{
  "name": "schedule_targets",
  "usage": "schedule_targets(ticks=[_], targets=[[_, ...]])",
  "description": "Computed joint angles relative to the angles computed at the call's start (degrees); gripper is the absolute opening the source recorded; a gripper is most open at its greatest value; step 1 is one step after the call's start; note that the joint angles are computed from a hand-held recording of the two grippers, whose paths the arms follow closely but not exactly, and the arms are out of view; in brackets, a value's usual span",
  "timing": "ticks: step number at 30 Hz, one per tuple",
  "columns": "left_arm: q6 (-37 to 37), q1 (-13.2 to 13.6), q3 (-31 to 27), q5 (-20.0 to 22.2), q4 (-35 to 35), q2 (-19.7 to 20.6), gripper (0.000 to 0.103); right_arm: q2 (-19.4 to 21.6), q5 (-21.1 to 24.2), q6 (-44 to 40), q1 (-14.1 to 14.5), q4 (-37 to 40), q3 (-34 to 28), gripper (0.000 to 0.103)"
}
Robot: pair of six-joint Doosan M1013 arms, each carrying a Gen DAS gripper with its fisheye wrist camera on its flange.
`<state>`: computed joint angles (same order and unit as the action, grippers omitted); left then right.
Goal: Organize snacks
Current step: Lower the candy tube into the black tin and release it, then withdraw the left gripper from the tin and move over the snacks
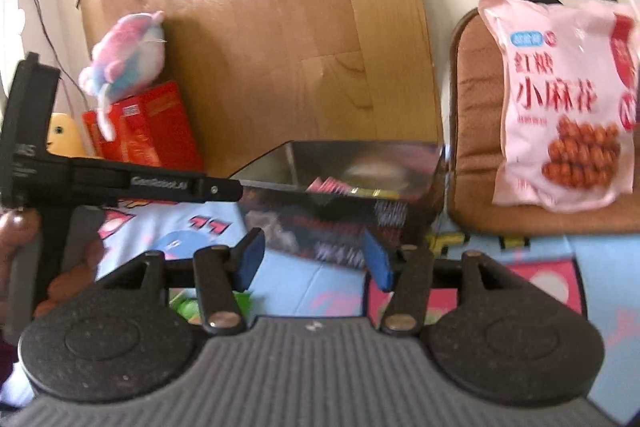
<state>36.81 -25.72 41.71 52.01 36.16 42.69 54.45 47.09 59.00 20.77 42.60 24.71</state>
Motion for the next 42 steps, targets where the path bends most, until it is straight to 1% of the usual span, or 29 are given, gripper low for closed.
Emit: schedule_targets(ticks=[1, 4, 5, 9, 12, 14, 15, 17, 19, 20, 22, 24, 25, 26, 27, 29, 30, 31, 33, 34, 35, 37, 38, 40, 41, 42], targets=[[-0.8, -0.4, 1.3, -0.1, 0.8, -0.7, 0.049, -0.7, -0.7, -0.5, 0.0, 0.9, 1.5, 0.057], [-2.8, -1.5, 4.9, 0.1, 3.8, -2.5, 0.053, -5.0, -2.2, -3.8, -0.2, 5.0, 9.8, 0.057], [-3.5, -1.9, 6.2, 0.2, 5.0, -3.2, 0.053, -5.4, -2.4, -4.0, -0.2, 5.5, 10.8, 0.057], [-5.9, -2.8, 10.6, 0.2, 7.4, -5.4, 0.053, -8.9, -3.8, -7.6, -0.5, 9.7, 17.7, 0.057], [-7.9, -3.3, 15.5, -2.9, 7.1, -8.2, 0.053, -11.6, -5.4, -12.6, -0.9, 14.5, 22.8, 0.057], [-7.8, -3.5, 18.5, -6.4, 5.7, -10.0, 0.053, -13.3, -5.5, -17.8, -1.6, 20.6, 26.4, 0.058], [-7.0, -3.7, 20.0, -8.5, 4.2, -10.8, 0.053, -13.8, -4.8, -20.0, -2.1, 23.4, 27.7, 0.061], [-3.6, -3.6, 21.9, -12.1, -0.3, -11.9, 0.053, -14.6, -1.4, -23.0, -3.2, 27.6, 29.7, 0.064], [4.6, -3.2, 23.3, -16.0, -9.9, -12.6, 0.054, -15.2, 1.9, -23.7, -4.0, 28.1, 31.3, 0.073], [9.7, -3.0, 23.6, -17.5, -15.6, -12.8, 0.056, -15.6, 3.0, -24.1, -4.2, 27.8, 32.2, 0.074], [19.6, -2.6, 24.2, -19.7, -26.6, -12.9, 0.058, -16.6, 3.7, -25.4, -4.5, 26.8, 34.4, 0.079], [25.9, -2.7, 24.0, -20.0, -33.4, -12.4, 0.06, -18.1, -0.1, -25.8, -4.1, 25.1, 37.4, 0.08], [27.4, -2.7, 23.6, -19.7, -35.1, -12.1, 0.06, -18.5, -2.6, -24.6, -3.8, 24.4, 38.3, 0.08], [28.0, -2.9, 23.4, -19.4, -35.9, -11.8, 0.057, -18.5, -4.9, -22.1, -3.4, 24.3, 38.9, 0.08], [26.0, -3.2, 23.0, -18.4, -33.6, -11.5, 0.06, -18.4, -7.3, -18.8, -3.0, 24.5, 39.2, 0.08], [25.4, -3.1, 23.3, -18.3, -33.9, -11.6, 0.06, -18.2, -15.6, -9.4, -1.2, 22.0, 40.1, 0.08], [25.4, -2.9, 23.9, -18.9, -34.8, -11.9, 0.06, -18.7, -21.8, -7.9, 0.0, 23.7, 41.7, 0.081], [24.8, -2.8, 24.5, -19.5, -34.8, -12.2, 0.06, -18.8, -25.3, -5.4, 1.0, 22.4, 42.2, 0.081], [23.1, -2.5, 25.8, -20.6, -34.1, -12.9, 0.06, -18.6, -26.7, 0.1, 2.2, 13.1, 41.1, 0.08], [22.6, -2.3, 26.5, -21.3, -34.4, -13.2, 0.06, -18.8, -27.9, 1.7, 2.6, 11.2, 41.3, 0.08], [22.5, -2.0, 26.9, -21.7, -35.1, -13.4, 0.06, -19.0, -28.6, 1.3, 2.8, 12.3, 41.7, 0.08], [22.7, -1.5, 27.4, -22.0, -37.0, -13.5, 0.06, -19.2, -29.1, -3.2, 2.8, 18.2, 42.6, 0.081], [23.2, -1.3, 27.6, -22.0, -37.9, -13.6, 0.06, -19.2, -29.6, -4.5, 3.0, 19.1, 42.6, 0.081], [23.7, -1.2, 27.8, -22.0, -38.4, -13.7, 0.06, -19.4, -30.3, -6.8, 3.1, 21.2, 43.1, 0.084], [24.3, -1.1, 28.1, -22.3, -39.0, -13.8, 0.061, -19.5, -30.5, -8.8, 3.0, 23.6, 43.4, 0.085], [25.0, -1.0, 28.4, -22.6, -39.7, -13.9, 0.062, -19.5, -30.6, -11.7, 2.8, 26.9, 43.8, 0.088]])
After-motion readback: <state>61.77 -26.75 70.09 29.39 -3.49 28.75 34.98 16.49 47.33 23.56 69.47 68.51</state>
